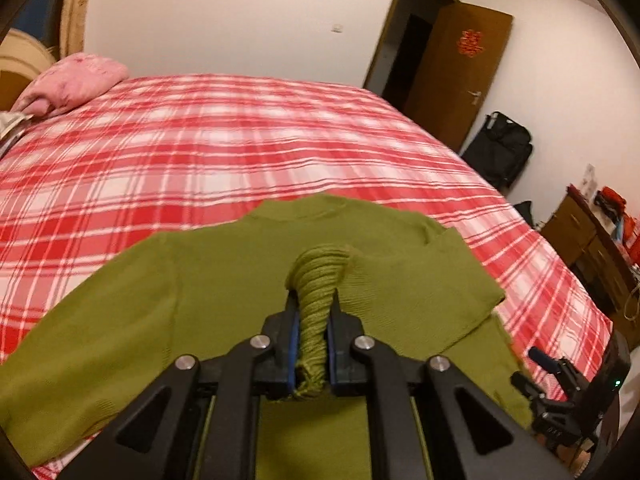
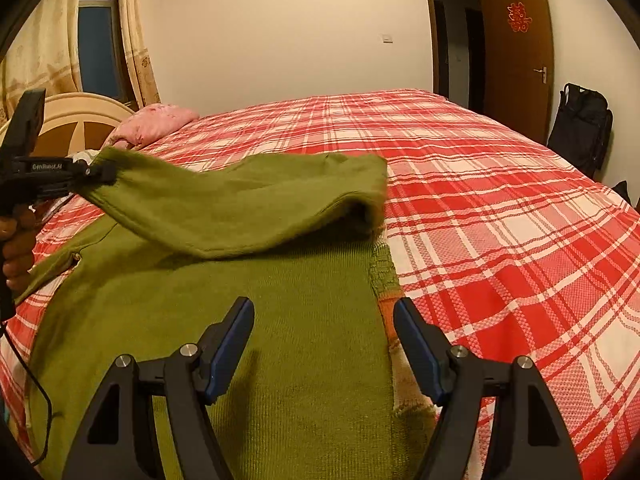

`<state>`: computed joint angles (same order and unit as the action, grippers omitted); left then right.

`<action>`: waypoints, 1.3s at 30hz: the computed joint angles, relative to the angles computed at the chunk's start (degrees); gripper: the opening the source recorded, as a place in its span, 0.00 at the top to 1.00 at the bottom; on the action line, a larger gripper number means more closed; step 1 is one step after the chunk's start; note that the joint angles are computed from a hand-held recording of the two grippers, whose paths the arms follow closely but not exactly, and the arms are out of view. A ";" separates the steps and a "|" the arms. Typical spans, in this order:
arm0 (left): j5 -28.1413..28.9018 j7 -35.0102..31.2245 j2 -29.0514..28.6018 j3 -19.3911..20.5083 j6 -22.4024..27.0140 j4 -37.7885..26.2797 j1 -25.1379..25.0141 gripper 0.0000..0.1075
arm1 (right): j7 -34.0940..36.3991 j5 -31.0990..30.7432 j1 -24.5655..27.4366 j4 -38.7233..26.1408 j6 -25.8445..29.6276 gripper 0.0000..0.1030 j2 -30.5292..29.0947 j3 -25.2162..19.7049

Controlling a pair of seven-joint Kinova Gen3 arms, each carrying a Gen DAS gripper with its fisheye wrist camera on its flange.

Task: Fold small clothes

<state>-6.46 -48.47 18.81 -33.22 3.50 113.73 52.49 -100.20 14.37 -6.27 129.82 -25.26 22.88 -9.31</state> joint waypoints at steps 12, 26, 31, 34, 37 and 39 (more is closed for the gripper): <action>5.61 -4.55 3.42 1.97 -1.09 3.24 -6.68 0.89 | 2.66 -2.58 -2.04 -2.28 5.06 0.29 0.90 0.92; -6.75 5.08 8.70 -16.09 12.21 3.10 13.48 0.36 | -2.85 -4.36 3.18 -3.48 7.88 0.29 0.26 -1.32; -11.83 12.64 7.51 -22.28 8.20 5.24 17.62 0.34 | 0.91 -5.64 -2.91 -6.34 12.82 0.29 -2.64 2.28; -12.30 13.79 9.67 -22.80 8.19 3.12 16.71 0.31 | 5.82 -10.70 -10.40 -10.57 15.62 0.29 -2.99 8.15; -10.72 11.16 10.79 -16.78 11.61 0.41 10.98 0.31 | 9.64 -13.64 -16.29 -17.88 20.82 0.29 -0.07 12.73; -11.14 9.84 11.48 -13.09 12.83 0.36 8.24 0.30 | 10.48 -14.22 -18.40 -23.00 25.24 0.29 3.10 14.46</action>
<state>-17.60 -38.63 30.30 -46.31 16.33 114.09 60.73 -89.72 0.15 -24.68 106.83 -0.03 25.98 5.15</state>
